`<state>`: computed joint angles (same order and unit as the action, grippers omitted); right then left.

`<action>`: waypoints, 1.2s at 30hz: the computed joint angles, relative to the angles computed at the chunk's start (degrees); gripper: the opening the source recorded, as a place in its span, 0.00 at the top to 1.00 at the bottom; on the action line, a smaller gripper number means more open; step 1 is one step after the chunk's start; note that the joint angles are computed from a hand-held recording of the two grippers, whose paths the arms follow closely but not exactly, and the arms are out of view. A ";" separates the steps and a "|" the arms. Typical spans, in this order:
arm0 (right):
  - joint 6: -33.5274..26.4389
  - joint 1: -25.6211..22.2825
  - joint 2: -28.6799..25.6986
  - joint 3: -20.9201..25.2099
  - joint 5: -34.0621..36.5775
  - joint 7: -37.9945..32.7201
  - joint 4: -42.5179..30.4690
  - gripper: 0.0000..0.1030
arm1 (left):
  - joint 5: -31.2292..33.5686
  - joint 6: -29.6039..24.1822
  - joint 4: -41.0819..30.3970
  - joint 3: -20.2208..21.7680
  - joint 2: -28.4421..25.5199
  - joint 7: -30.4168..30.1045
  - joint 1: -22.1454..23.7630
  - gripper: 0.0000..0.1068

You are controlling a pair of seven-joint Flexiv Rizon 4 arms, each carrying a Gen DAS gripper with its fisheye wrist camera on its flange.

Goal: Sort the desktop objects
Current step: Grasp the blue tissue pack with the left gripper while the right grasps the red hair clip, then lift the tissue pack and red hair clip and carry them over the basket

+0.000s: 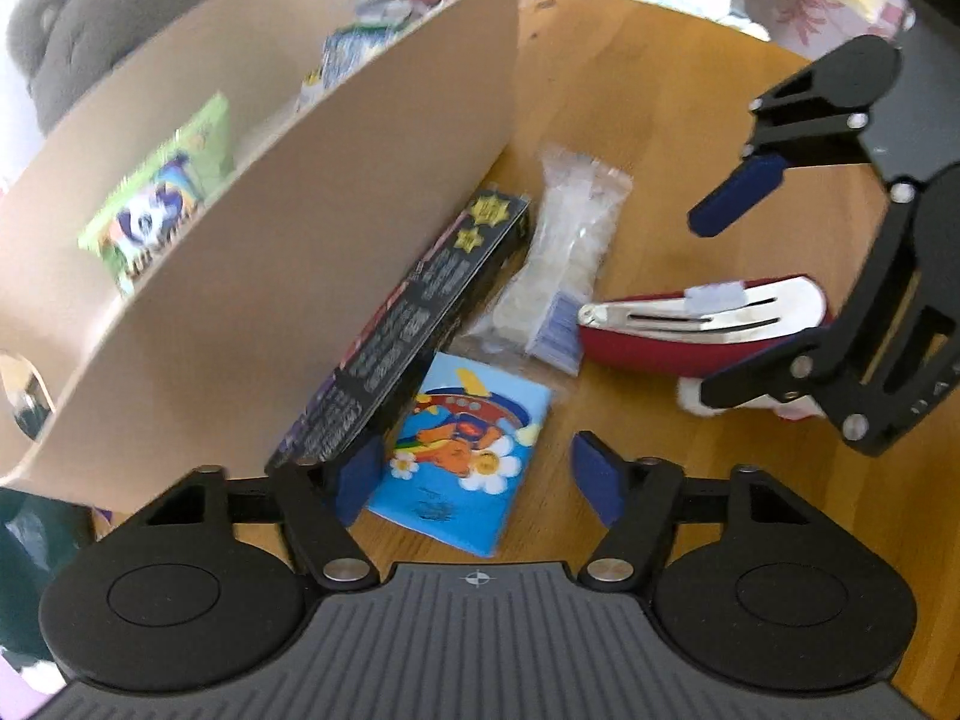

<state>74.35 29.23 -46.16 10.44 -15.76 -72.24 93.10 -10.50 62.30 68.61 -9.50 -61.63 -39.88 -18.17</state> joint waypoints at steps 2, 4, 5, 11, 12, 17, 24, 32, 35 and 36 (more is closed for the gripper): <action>-0.30 -0.38 -0.03 0.56 0.08 -0.65 -0.17 0.21 | -1.09 -0.48 -0.37 -0.70 -0.40 -0.55 0.54 0.41; -1.12 -0.55 -0.08 0.78 -0.11 -1.56 -0.43 0.27 | -1.96 -1.57 -0.80 -0.80 -0.49 -1.74 0.72 0.48; -1.51 -0.45 -0.02 0.70 -0.30 -1.96 -0.44 0.33 | -2.21 -2.43 -1.12 -0.81 -0.50 -2.09 0.75 0.51; -2.86 -2.52 -0.07 3.68 2.04 -5.44 -0.81 0.61 | -2.00 -2.06 0.83 -0.49 0.81 -3.47 0.59 0.55; -2.69 -2.66 0.00 3.85 2.41 -5.87 -0.69 0.62 | -2.00 -1.90 1.24 -0.44 1.05 -3.82 0.58 0.55; -1.97 -2.60 0.74 3.74 3.37 -6.93 0.31 0.62 | -2.54 -0.30 3.01 -0.95 1.95 -5.41 0.99 0.55; -1.02 -3.99 1.67 5.25 4.81 -9.45 0.96 0.62 | -2.57 2.59 6.99 -1.82 5.00 -5.86 1.45 0.55; 0.65 -6.00 4.20 6.70 6.26 -13.15 2.80 0.62 | -2.82 6.30 11.57 -2.18 9.32 -6.86 1.83 0.55; 1.36 -6.80 5.23 7.01 6.86 -14.20 3.66 0.62 | -3.53 7.54 13.07 -2.64 10.86 -8.01 2.18 0.55; 1.64 -7.05 5.58 7.08 7.05 -14.50 3.93 0.62 | -3.72 8.28 13.66 -2.70 11.43 -8.52 2.23 0.55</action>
<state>75.99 22.18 -40.57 17.52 -8.70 -86.74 97.03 -14.22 70.58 82.26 -12.20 -50.20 -48.40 -15.93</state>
